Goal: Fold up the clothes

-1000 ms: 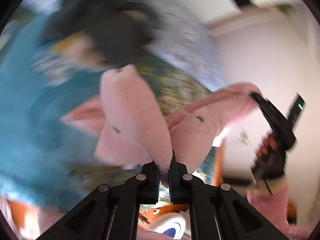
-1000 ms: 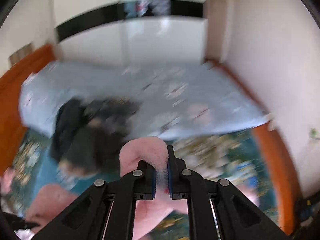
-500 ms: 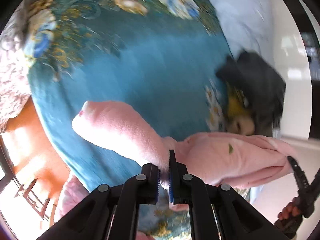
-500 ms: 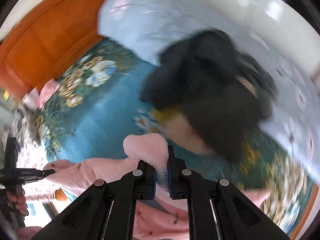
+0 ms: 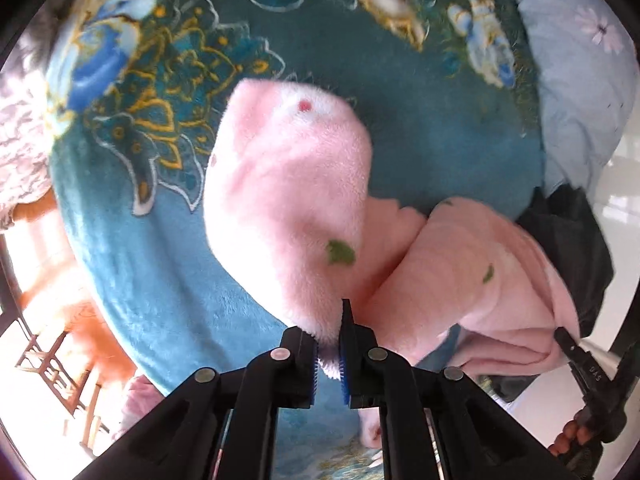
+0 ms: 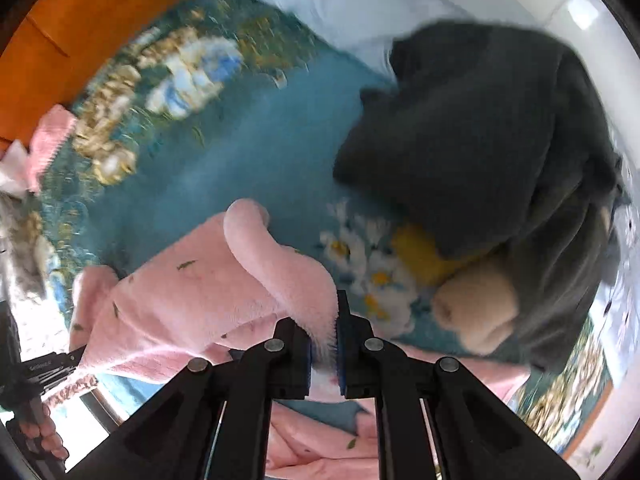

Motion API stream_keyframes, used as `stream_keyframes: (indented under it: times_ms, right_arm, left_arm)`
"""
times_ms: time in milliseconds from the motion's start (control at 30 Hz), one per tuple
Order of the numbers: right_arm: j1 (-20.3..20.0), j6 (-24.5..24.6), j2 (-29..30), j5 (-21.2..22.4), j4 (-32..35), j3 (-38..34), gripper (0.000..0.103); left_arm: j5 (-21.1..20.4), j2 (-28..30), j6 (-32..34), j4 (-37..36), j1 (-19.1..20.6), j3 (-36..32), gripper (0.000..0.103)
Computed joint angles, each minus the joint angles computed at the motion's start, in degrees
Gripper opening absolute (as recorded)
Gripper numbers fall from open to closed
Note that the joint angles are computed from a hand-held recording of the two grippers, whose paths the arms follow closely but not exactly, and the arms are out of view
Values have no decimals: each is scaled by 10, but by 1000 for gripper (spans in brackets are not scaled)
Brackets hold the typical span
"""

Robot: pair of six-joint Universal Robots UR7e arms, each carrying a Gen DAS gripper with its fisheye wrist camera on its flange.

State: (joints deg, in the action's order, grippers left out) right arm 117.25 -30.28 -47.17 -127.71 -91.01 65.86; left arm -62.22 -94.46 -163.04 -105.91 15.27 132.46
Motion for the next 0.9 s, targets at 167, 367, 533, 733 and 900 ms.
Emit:
stream_keyframes:
  times_ms: [167, 367, 533, 733, 900]
  right_arm:
    - [-3, 13, -11, 2, -20, 10, 27]
    - [-14, 28, -25, 75, 36, -66, 52]
    - [-52, 21, -85, 126, 12, -94, 63]
    - [-151, 100, -124, 70, 59, -147, 64]
    - [-251, 169, -142, 85, 120, -177, 64]
  left_arm:
    - [-13, -22, 12, -22, 10, 18, 21]
    - [31, -37, -39, -55, -21, 22, 63]
    - [64, 13, 15, -32, -12, -47, 66]
    - [87, 152, 239, -3, 51, -203, 66]
    - [110, 303, 404, 96, 84, -394, 66]
